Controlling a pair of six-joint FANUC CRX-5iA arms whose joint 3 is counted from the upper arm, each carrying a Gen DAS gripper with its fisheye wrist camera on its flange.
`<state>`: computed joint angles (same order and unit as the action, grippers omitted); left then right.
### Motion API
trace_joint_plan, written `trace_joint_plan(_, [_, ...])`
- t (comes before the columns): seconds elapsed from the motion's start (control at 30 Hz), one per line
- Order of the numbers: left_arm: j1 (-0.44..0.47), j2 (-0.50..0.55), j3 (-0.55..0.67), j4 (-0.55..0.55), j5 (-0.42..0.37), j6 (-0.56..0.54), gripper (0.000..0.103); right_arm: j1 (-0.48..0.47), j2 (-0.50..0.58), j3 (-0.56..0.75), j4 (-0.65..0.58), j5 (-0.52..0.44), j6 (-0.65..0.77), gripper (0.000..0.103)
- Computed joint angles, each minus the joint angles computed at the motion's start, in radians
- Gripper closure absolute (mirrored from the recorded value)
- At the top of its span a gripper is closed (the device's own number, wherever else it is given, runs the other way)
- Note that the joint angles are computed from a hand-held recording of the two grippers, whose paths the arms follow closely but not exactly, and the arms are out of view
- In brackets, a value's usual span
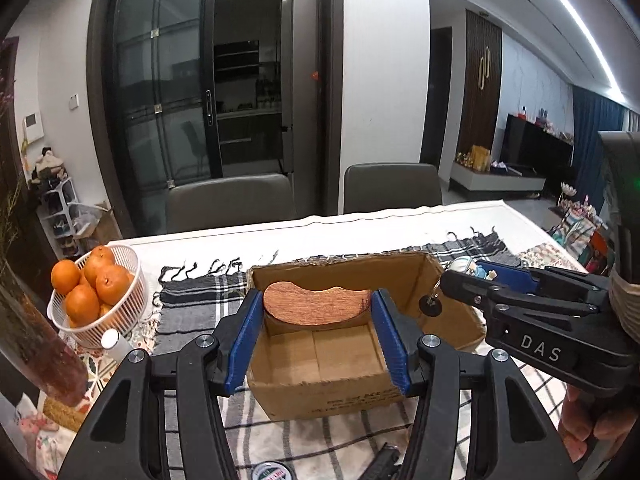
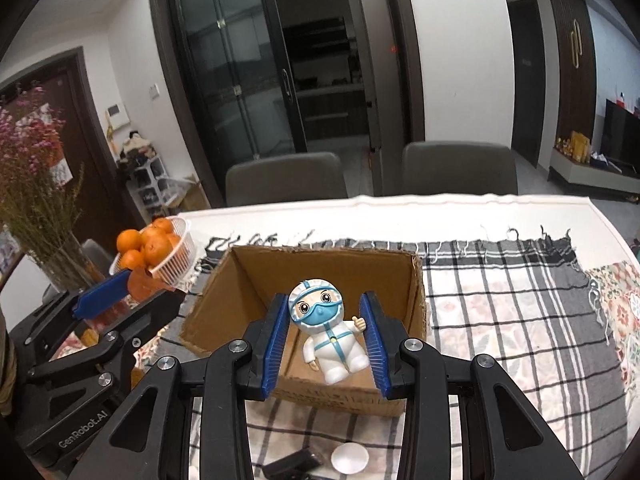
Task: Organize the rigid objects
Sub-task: 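Lift the wooden piece with the left tool while the right tool carries the figure over the box, then open the left tool over the box while the right tool releases the figure inside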
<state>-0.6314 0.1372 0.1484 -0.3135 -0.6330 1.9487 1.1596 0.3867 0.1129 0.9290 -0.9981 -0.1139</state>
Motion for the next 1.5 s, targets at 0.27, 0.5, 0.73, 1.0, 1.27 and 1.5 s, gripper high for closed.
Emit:
trace_joint_plan(0.27, [0.025, 0.104, 0.112, 0.082, -0.106, -0.120, 0.048, -0.052, 0.052, 0.111, -0.212, 0.007, 0.170, 0.065])
trace_joint_plan(0.5, [0.070, 0.214, 0.210, 0.238, -0.237, -0.240, 0.048, -0.091, 0.110, 0.211, -0.359, -0.030, 0.309, 0.065])
trace_joint_plan(0.73, [0.072, 0.310, 0.319, 0.255, -0.380, -0.257, 0.048, -0.115, 0.149, 0.281, -0.450, -0.086, 0.408, 0.065])
trace_joint_plan(1.0, [0.070, 0.334, 0.347, 0.250, -0.423, -0.235, 0.048, -0.125, 0.169, 0.317, -0.501, -0.111, 0.454, 0.065])
trace_joint_plan(1.27, [0.059, 0.319, 0.345, 0.224, -0.428, -0.209, 0.044, -0.122, 0.154, 0.300, -0.504, -0.098, 0.425, 0.065])
trace_joint_plan(1.5, [0.045, 0.263, 0.298, 0.193, -0.410, -0.163, 0.043, -0.095, 0.122, 0.259, -0.452, -0.091, 0.369, 0.065])
